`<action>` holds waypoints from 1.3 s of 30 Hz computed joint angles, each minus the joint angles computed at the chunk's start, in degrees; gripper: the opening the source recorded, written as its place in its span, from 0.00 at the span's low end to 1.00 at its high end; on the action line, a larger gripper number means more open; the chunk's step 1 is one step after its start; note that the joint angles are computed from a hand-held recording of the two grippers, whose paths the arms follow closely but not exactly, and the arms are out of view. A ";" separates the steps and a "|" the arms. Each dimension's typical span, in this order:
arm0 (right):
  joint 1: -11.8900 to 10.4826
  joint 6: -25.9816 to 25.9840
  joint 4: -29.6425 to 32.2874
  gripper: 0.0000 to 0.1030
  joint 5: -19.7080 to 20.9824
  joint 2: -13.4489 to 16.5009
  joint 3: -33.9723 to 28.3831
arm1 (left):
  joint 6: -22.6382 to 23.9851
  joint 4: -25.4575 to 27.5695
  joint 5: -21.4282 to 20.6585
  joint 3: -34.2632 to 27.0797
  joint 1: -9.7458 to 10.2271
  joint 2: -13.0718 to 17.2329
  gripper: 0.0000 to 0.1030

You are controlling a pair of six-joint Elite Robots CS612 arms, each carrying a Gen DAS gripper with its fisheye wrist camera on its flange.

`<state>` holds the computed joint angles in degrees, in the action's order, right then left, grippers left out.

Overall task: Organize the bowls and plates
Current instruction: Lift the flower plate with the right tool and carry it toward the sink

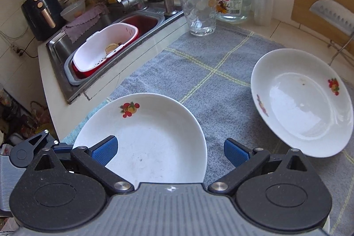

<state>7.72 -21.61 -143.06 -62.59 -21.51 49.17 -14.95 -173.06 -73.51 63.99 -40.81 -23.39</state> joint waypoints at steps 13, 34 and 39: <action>-0.11 -7.78 17.30 0.80 4.53 5.53 -11.99 | 1.70 -1.72 -1.99 0.67 0.41 -0.18 0.93; -0.56 -8.35 19.47 0.80 7.25 6.78 -14.91 | 4.04 -2.83 -3.09 0.26 0.96 -0.51 0.92; -0.52 -8.30 19.34 0.80 7.30 8.10 -17.67 | 5.32 -2.72 -2.68 -1.26 1.36 0.13 0.92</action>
